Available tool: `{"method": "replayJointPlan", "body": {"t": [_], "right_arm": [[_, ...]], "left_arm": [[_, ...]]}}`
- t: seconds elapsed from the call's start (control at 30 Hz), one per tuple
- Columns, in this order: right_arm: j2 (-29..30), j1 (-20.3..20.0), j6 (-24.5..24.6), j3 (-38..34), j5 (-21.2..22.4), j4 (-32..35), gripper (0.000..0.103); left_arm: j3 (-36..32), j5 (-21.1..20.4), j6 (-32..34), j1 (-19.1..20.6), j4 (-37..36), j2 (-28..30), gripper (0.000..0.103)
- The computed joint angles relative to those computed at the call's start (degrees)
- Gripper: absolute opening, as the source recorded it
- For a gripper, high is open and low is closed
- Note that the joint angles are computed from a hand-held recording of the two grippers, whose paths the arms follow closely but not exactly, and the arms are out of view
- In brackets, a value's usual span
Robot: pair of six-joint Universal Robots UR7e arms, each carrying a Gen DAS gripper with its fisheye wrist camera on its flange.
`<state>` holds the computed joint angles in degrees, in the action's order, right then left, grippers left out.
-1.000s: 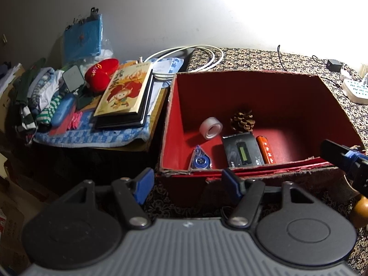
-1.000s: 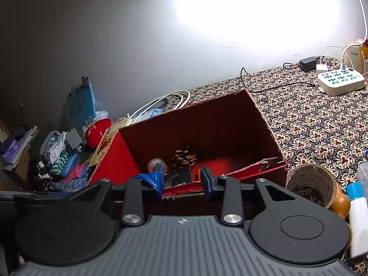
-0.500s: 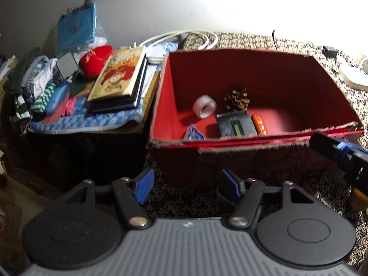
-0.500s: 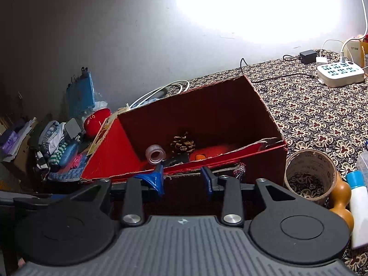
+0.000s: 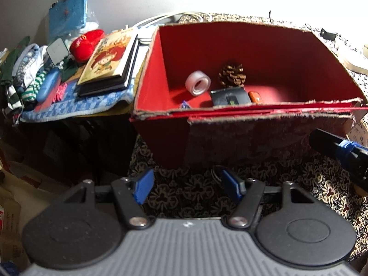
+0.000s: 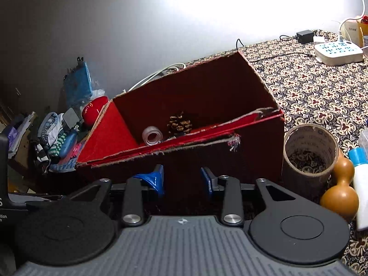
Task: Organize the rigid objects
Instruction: 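Move the right gripper down beside the box to the silver scissors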
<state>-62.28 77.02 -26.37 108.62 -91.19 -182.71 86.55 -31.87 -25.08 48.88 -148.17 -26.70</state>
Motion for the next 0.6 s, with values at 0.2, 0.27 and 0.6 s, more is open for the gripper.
{"method": "replayJointPlan", "body": {"t": [0.2,0.27,0.6], "right_arm": [[-0.1,-0.1,1.4,-0.6,-1.0,3.1,0.019],[-0.2,-0.1,1.7,-0.6,-1.2,4.0,0.019],[-0.2,-0.2,2.4,-1.5,-2.1,8.5,0.019]], "left_arm": [[-0.5,-1.1,-0.4,0.5,1.7,0.5,0.068],[-0.7,-1.5,-0.5,0.7,2.2,0.5,0.068],[-1.5,-2.9,-1.1,1.4,4.7,1.1,0.069]]}}
